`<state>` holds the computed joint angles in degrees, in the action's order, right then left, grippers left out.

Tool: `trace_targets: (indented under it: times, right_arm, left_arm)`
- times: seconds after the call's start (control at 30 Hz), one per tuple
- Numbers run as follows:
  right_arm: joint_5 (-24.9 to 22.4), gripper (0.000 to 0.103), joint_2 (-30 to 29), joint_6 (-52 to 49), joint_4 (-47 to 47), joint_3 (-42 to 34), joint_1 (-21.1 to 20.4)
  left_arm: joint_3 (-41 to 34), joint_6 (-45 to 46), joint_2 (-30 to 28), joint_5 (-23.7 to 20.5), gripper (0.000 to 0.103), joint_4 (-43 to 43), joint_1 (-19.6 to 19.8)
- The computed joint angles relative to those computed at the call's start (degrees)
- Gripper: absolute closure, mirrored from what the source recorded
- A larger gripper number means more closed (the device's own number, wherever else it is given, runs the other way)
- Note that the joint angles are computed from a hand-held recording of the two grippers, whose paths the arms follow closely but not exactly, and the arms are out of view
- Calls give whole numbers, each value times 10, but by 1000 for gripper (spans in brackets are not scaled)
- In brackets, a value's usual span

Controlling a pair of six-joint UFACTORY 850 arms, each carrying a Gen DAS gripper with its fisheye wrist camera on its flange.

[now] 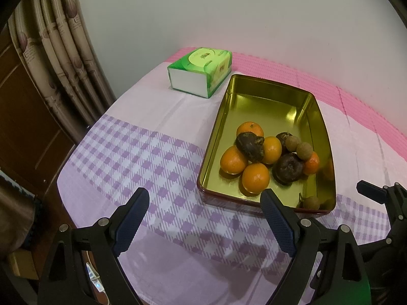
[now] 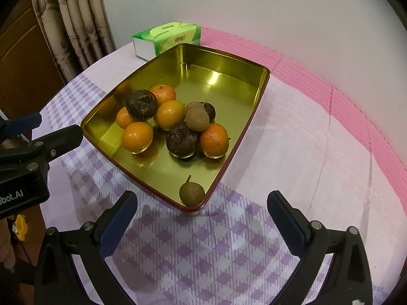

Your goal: Organize fruits

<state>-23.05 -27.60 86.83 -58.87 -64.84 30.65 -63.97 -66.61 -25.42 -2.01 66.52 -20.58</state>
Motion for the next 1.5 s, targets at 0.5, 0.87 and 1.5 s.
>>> trace_targets:
  times: [0.5,0.87,1.5]
  right_arm:
    - [1,2,-4,0,5,-1,0]
    - [1,2,-6,6,1,1,2]
    - [6,2,-7,-3,11,1,0]
  left_arm:
    - [1,35,-1,1,14,-33,0]
    - [0,89,-1,0,14,-87,-1]
    - [1,68,-1,-3,14,-66,-1]
